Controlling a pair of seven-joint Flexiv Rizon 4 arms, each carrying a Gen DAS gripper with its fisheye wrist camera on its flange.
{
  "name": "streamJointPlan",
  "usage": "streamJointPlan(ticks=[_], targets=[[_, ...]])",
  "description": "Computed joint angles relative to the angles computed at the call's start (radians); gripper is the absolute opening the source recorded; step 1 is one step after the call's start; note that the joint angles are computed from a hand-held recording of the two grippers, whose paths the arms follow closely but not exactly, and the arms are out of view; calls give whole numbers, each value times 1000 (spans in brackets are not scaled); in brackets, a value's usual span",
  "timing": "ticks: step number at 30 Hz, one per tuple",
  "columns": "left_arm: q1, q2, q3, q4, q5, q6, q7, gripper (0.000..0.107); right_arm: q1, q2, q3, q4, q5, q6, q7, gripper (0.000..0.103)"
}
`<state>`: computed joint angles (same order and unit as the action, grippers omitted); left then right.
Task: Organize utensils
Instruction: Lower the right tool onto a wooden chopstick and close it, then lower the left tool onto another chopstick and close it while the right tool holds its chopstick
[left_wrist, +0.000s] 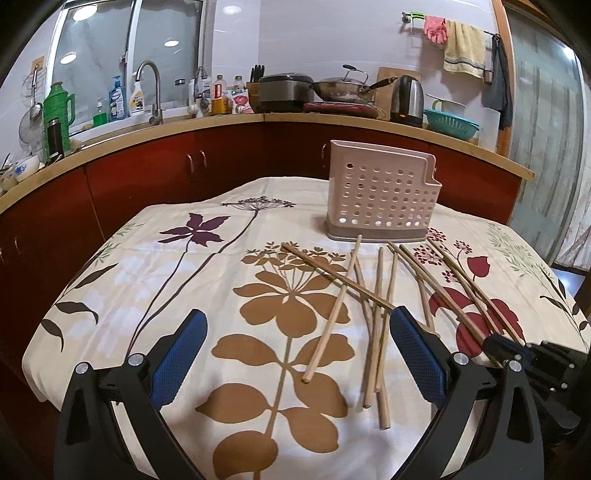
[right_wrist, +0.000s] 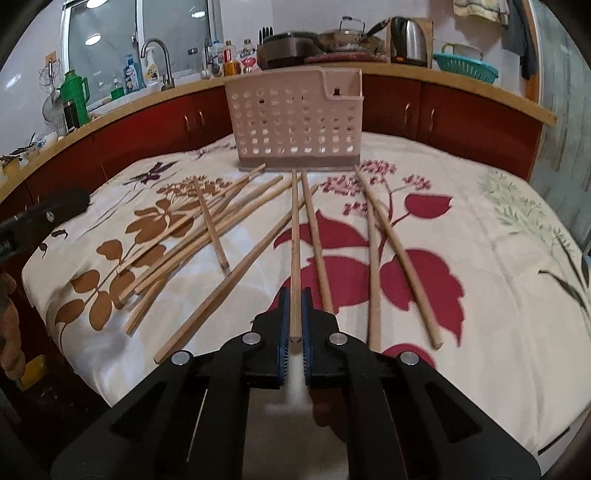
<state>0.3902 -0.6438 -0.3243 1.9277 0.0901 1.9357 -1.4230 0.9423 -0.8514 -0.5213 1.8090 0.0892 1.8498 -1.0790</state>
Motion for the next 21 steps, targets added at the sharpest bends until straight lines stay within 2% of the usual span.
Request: streamJointPlan(ticks=[8,13,16,21], targets=[[-19,-15,-22,-20,5,-12,11,96,65,-4,-98,34,74,44,-29,7],[-45,-29,-29,-43,-9,-35,26,96,69,0,-112,49,109,61,-48,7],[-90,-39,-6,-63,-39,-50,33,96,75,0,-123,58,132,75,-64,7],[-200,-61,75,-112,-117,-94,51,96,54,7,-101,58,157,96,-92,7]])
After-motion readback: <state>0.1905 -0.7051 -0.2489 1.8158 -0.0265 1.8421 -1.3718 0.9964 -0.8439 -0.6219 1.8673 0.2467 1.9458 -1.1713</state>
